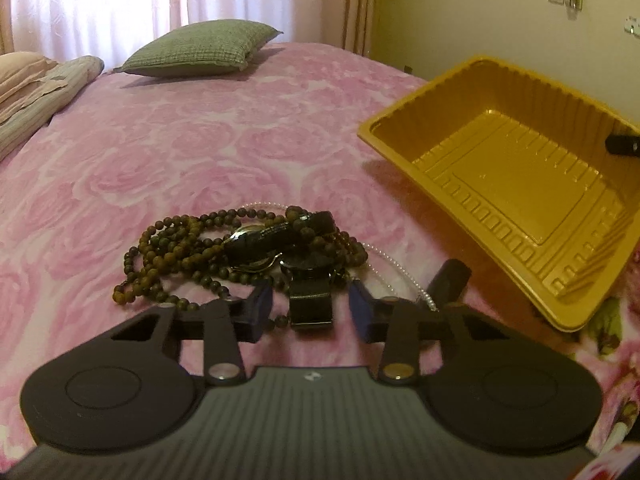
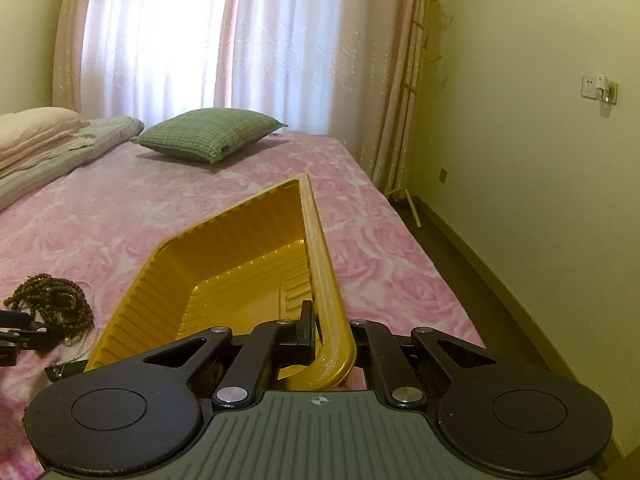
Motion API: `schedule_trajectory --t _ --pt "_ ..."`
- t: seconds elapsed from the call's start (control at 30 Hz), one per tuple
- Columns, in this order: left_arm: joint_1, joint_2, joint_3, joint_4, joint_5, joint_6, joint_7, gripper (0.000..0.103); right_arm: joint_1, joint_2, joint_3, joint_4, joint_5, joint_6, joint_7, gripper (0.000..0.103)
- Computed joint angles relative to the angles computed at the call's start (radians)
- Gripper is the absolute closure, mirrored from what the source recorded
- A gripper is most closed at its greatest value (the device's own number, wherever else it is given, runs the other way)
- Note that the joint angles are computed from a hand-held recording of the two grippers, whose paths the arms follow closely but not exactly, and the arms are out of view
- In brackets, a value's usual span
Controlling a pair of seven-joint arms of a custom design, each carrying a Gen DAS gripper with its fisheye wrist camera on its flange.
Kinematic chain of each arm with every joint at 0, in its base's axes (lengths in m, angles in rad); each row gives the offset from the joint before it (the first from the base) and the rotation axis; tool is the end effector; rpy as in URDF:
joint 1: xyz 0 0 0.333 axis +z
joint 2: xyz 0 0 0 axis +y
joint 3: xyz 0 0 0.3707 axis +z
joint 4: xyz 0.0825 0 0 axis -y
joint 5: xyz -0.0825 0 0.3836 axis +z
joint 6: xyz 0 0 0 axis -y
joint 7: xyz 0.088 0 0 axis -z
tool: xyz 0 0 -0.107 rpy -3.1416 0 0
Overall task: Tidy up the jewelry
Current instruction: 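Grasp the black watch from the bead pile with the left tool, then carry the watch into the yellow tray and open the left tool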
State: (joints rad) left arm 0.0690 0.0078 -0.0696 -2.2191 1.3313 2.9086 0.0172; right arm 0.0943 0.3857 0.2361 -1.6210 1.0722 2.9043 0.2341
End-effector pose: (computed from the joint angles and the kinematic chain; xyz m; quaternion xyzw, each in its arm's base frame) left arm 0.5470 -0.0594 0.4700 -0.7367 0.5252 -0.2603 0.3372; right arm 0.7084 0.1552 0.5333 -0.7734 0.3794 -0.2485 0.4429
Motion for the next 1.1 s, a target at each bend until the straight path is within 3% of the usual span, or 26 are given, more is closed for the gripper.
schedule_trajectory --t 0.07,0.37,0.73,0.87,1.1 --pt "-0.001 0.001 -0.001 -0.003 -0.034 -0.006 0.033 0.083 0.002 0.001 -0.002 0.001 -0.005 0.001 0.006 0.098" --pt "0.014 -0.06 -0.003 -0.053 -0.157 0.044 0.143 0.084 0.003 -0.019 0.0 -0.024 -0.005 0.006 0.021 0.098" --pt "0.063 -0.173 -0.035 -0.116 -0.408 0.079 0.369 0.084 0.008 -0.064 -0.009 -0.063 0.054 -0.006 -0.03 0.098" --pt "0.076 -0.171 -0.054 -0.091 -0.442 0.1 0.41 0.084 0.016 -0.08 -0.017 -0.079 0.083 -0.007 -0.06 0.098" --pt "0.079 -0.101 -0.09 0.014 -0.4 0.178 0.382 0.084 0.036 -0.092 -0.036 -0.092 0.095 -0.013 -0.065 0.098"
